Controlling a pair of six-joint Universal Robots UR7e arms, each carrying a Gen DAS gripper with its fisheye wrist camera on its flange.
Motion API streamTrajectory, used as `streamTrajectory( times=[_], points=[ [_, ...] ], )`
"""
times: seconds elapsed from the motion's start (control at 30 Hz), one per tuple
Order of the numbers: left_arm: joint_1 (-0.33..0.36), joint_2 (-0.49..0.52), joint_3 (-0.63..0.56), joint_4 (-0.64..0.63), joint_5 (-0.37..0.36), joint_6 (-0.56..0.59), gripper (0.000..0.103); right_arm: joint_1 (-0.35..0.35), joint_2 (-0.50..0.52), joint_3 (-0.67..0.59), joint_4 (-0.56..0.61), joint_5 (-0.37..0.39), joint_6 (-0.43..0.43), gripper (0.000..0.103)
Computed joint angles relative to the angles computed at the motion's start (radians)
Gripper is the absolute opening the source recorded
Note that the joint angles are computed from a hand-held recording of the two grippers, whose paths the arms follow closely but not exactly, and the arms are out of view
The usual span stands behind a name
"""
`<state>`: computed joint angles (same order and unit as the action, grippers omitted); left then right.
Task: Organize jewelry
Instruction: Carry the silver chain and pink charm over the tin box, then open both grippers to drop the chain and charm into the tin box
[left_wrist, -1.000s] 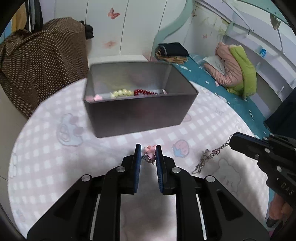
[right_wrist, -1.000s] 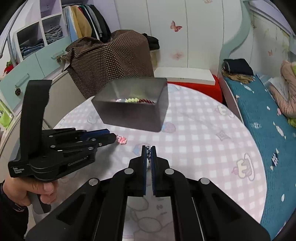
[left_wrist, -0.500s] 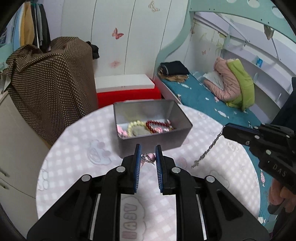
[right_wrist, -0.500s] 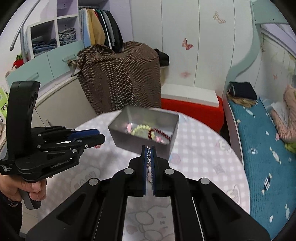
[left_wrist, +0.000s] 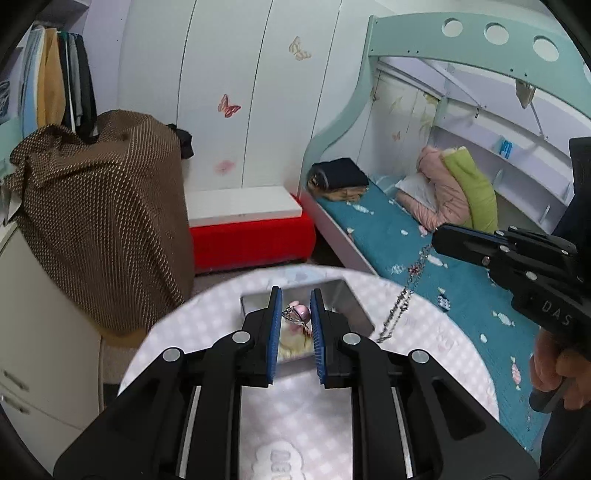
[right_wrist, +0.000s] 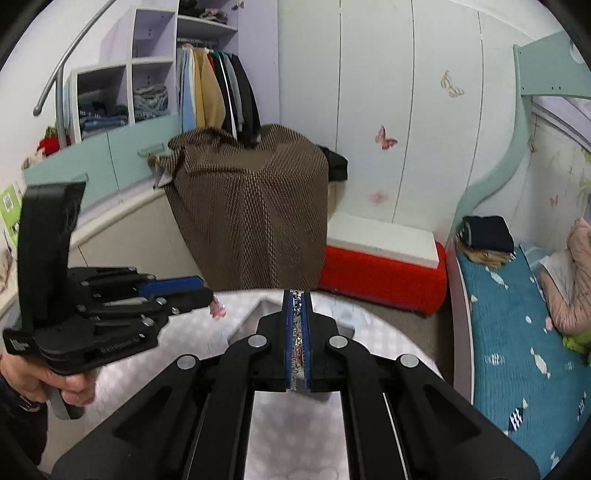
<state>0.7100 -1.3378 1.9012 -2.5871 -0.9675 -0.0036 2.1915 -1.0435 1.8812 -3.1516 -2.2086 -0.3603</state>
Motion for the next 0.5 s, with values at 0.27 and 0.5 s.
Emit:
streamTrajectory(
  times=[0.27,0.5],
  points=[
    [0.035,0.099,-0.137,0.058,-0.026,0.013,0.016,-0.029,0.045,-0.118,0.097,0.033,0.012,0.003],
    [0.074,0.171,-0.203,0.114,-0.045,-0.009,0.016,-0.072,0.069,-0.136,0.172,0.05,0.084,0.003]
  ],
)
